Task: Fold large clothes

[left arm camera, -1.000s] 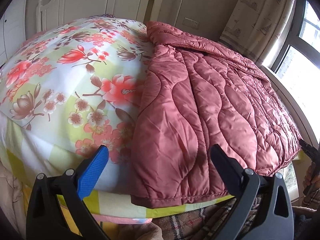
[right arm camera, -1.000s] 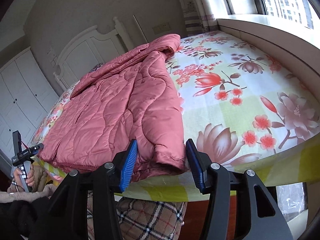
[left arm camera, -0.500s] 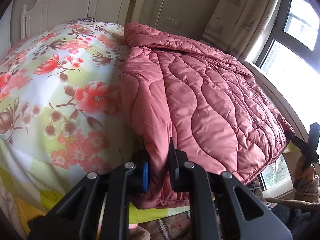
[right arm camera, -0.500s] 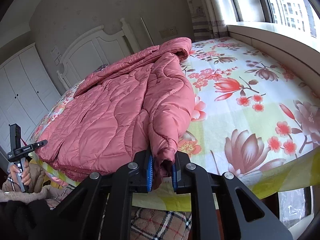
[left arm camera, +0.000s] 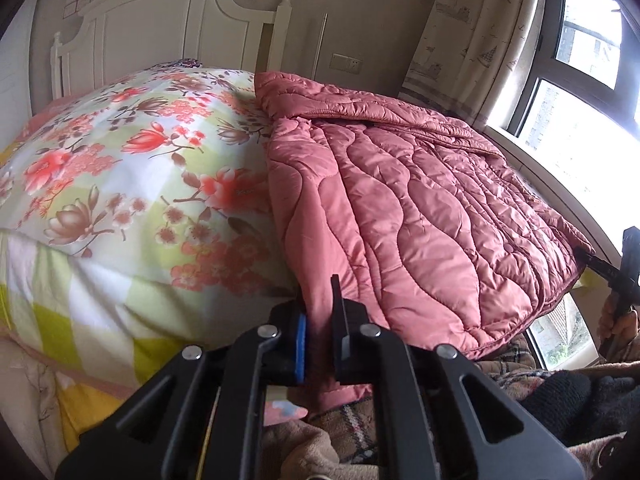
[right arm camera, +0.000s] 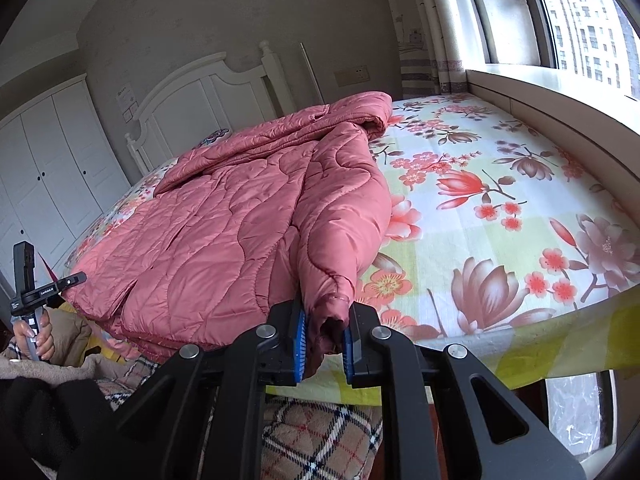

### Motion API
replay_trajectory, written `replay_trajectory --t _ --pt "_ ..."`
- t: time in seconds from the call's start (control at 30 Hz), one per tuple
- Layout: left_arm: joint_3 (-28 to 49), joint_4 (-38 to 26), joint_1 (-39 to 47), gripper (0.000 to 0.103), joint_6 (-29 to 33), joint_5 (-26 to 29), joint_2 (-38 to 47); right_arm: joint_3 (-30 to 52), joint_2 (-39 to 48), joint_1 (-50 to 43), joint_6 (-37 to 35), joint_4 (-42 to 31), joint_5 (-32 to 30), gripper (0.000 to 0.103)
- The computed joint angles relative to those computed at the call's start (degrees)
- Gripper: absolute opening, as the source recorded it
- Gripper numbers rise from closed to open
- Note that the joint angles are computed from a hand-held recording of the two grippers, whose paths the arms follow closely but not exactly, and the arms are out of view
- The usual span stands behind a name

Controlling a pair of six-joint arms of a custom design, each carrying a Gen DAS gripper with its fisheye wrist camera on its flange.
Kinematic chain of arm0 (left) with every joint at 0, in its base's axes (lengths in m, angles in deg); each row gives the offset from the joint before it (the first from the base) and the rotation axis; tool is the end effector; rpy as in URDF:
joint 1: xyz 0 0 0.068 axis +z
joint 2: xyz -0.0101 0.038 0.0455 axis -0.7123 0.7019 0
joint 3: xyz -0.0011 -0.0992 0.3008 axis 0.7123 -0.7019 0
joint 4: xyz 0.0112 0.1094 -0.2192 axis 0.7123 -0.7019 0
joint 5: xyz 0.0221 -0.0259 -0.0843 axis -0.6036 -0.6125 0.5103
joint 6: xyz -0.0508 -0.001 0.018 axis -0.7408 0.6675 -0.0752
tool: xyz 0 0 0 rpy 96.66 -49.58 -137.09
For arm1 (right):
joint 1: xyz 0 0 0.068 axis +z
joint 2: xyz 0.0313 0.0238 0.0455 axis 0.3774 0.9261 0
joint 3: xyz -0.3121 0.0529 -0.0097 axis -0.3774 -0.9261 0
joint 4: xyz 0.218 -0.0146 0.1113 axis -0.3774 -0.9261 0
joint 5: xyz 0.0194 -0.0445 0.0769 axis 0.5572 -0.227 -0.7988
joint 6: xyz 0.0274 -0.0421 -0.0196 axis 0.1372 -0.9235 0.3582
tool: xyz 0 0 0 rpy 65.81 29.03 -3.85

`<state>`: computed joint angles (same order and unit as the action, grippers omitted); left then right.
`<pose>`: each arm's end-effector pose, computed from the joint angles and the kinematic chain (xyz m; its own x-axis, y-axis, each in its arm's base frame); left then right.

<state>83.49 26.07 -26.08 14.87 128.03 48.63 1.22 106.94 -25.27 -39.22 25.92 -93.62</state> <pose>0.4276 0.1243 0.1487 -0.6311 0.2101 -0.7467 0.5226 0.8265 -0.2091 0.1697 -0.1510 0.1133 -0.4993 0.3144 -0.8074 0.1445 0.9490 0.2802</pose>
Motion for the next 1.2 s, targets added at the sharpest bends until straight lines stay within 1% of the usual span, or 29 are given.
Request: replay_trajectory --t 0.07,0.13,0.2,0.23,0.27,0.33,0.37,0.43,0.5,0.53,0.6,0.67,0.7,0.77,0.8,0.87,0.97,1.03,1.07,1.13,1.17,1.2 --pt "0.38 -1.31 1.74 0.009 0.94 0.35 0.32 -1.23 0.18 -0.86 -2.06 -0.01 -1.43 0.015" --pt "2.17 -4.01 3.5 0.009 1.86 0.96 1.56 -1.62 1.19 -1.68 -3.42 -0.07 -2.28 0.015" --pt "4.87 -6.47 4.72 0.01 1.66 2.38 3.39 -1.63 2.85 -2.31 -3.27 0.88 -3.33 0.015" --pt "6.93 -8.38 5.14 0.022 1.22 3.26 4.64 -1.39 3.53 -2.76 -2.92 0.8 -4.19 0.016" --pt "8.59 -9.76 5.52 0.046 0.25 4.15 5.7 -0.74 3.99 -3.07 -2.4 0.05 -4.84 0.016" --pt "8.63 -8.28 5.75 0.076 -1.61 5.49 5.94 0.74 4.23 -3.35 -1.31 -1.85 -5.2 0.017" --pt "8.93 -8.23 5.51 0.076 -1.45 6.34 6.06 1.42 4.28 -3.8 -1.23 -2.94 -6.03 0.019" --pt "8.67 -7.59 4.39 0.076 -1.71 5.91 5.55 1.68 4.13 -4.5 -0.39 -3.03 -6.93 0.022" --pt "7.14 -4.54 3.07 0.076 -3.37 4.62 4.26 1.81 4.21 -4.69 1.03 -2.18 -7.63 0.022" --pt "6.39 -1.74 1.92 0.076 -4.78 3.66 3.17 1.63 3.9 -4.56 1.58 -1.81 -7.52 0.022" --pt "4.83 2.56 0.02 0.076 -5.92 1.57 0.65 1.84 3.03 -3.5 2.64 -1.7 -6.04 0.022" --pt "5.5 3.71 -1.83 0.078 -6.59 -1.35 -0.31 2.4 2.12 -2.18 2.8 -3.29 -3.79 0.023" --pt "7.78 1.23 -2.63 0.079 -6.09 -2.3 0.43 2.66 2.08 -1.58 2.83 -3.74 -2.77 0.023" --pt "14.27 -7.09 -3.61 0.079 -4.5 -2.18 3.71 2.93 2.59 -0.85 3.3 -3.46 -1.75 0.027" --pt "15.56 -9.06 -3.79 0.079 -4.63 -2.43 4.87 3.0 2.84 -0.53 3.8 -3.25 -1.23 0.028" --pt "16.47 -11.46 -3.76 0.079 -3.99 -2.71 6.83 3.28 3.41 -0.28 4.6 -3.15 -0.42 0.033" --pt "13.22 -11.42 -2.32 0.079 -1.17 -0.96 7.64 3.8 4.03 -0.45 5.1 -3.25 -0.22 0.036" --pt "8.97 -7.71 -1.67 0.079 -0.08 -0.18 6.38 4.4 4.28 -0.35 6.19 -3.28 -0.1 0.038" --pt "7.51 -6.84 -1.47 0.079 0.77 -0.12 5.8 4.56 4.33 0.07 6.78 -3.08 0.34 0.039" --pt "7.46 -8.7 -0.99 0.078 1.56 1.82 5.9 4.41 4.08 1.67 7.65 -2.15 2.22 0.039" --pt "7.47 -9.51 -0.79 0.069 1.96 2.83 5.96 4.21 4.0 2.64 7.66 -1.63 3.18 0.039" --pt "7.26 -9.87 -0.78 0.063 2.45 3.29 5.89 3.69 3.9 3.63 7.86 -0.56 4.34 0.039"
